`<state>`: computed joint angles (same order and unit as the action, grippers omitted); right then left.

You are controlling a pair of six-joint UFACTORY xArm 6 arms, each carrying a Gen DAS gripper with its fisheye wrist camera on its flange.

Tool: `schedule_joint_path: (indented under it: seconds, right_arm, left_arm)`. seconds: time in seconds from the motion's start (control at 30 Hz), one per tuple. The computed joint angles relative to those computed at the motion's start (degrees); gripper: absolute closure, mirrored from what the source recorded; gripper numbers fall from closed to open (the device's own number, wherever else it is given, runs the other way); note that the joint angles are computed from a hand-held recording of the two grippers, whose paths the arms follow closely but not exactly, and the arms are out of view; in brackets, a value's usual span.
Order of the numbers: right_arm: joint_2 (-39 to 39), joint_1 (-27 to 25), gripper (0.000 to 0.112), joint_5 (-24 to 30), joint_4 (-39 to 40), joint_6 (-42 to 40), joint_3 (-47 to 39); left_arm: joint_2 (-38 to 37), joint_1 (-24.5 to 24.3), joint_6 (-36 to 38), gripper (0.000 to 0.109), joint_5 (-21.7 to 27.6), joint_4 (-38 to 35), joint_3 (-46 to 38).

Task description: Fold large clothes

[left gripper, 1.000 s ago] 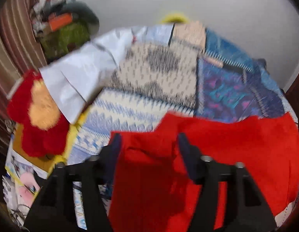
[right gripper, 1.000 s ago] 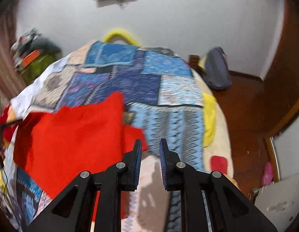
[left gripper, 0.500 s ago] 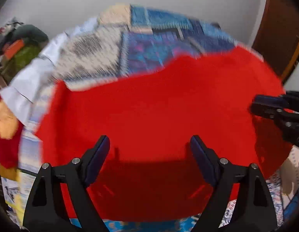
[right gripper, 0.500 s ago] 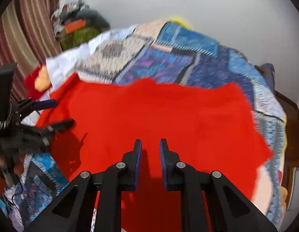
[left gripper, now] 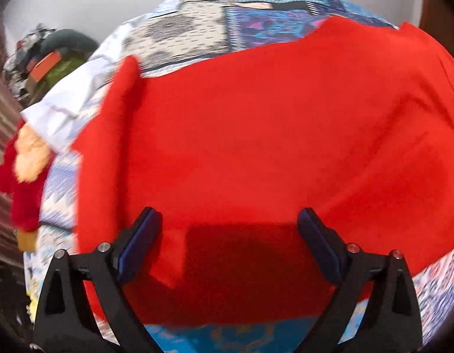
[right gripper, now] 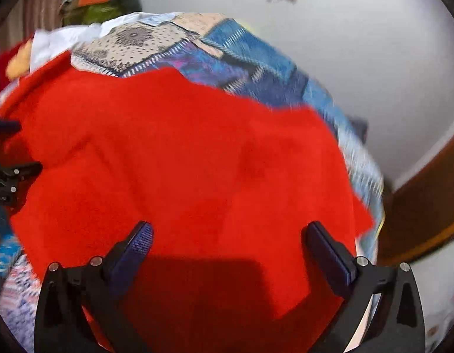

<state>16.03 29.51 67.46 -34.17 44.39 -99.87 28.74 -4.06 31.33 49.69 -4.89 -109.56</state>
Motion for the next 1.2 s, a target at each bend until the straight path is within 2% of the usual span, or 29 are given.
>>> schedule_joint_path:
  seconds: [0.1, 0.2, 0.37, 0.5, 0.67, 0.77, 0.9, 1.07, 1.2]
  right_arm:
    - [-4.8, -0.9, 0.009, -0.9, 1.8, 1.8, 5.2]
    - [-8.3, -0.9, 0.009, 0.5, 1.9, 3.1, 7.9]
    - [-14.0, 0.2, 0.009, -0.6, 0.1, 6.6, 12.7]
    - [-16.3, 0.0, 0.009, -5.2, 1.2, 8.9, 13.5]
    - [-16.2, -1.2, 0.009, -13.7, 7.9, 9.4, 13.9]
    - [-13.7, -1.5, 0.009, -15.9, 11.0, 8.9, 12.4]
    - [-9.4, -1.2, 0.009, -15.1, 12.9, 7.1, 9.1]
    - [-6.8, -1.5, 0.009, -15.8, 17.2, 3.5, 8.6]
    - [-6.1, -1.9, 0.009, -15.2, 18.4, 2.8, 9.9]
  left_arm:
    - [-0.7, 2.4, -0.9, 0.023, -0.3, 0.0, -0.1]
    - [-2.7, 4.7, -3.3, 0.023, -1.4, -1.1, 1.1]
    - [-6.4, 8.8, -2.6, 0.022, 2.8, -10.5, 2.6]
    - [-9.3, 10.1, -2.3, 0.020, 6.3, -15.4, 5.8]
    - [-10.6, 10.6, -3.4, 0.020, 12.6, -22.8, 9.2]
    - [-8.0, 10.4, -5.4, 0.020, 17.1, -25.8, 7.6]
    - [-2.3, 9.7, -8.3, 0.020, 22.7, -27.7, 2.2]
    - [3.9, 8.4, -8.6, 0.021, 22.2, -30.6, -6.0]
    - [11.2, 8.6, -13.8, 0.024, 24.2, -34.5, -16.5]
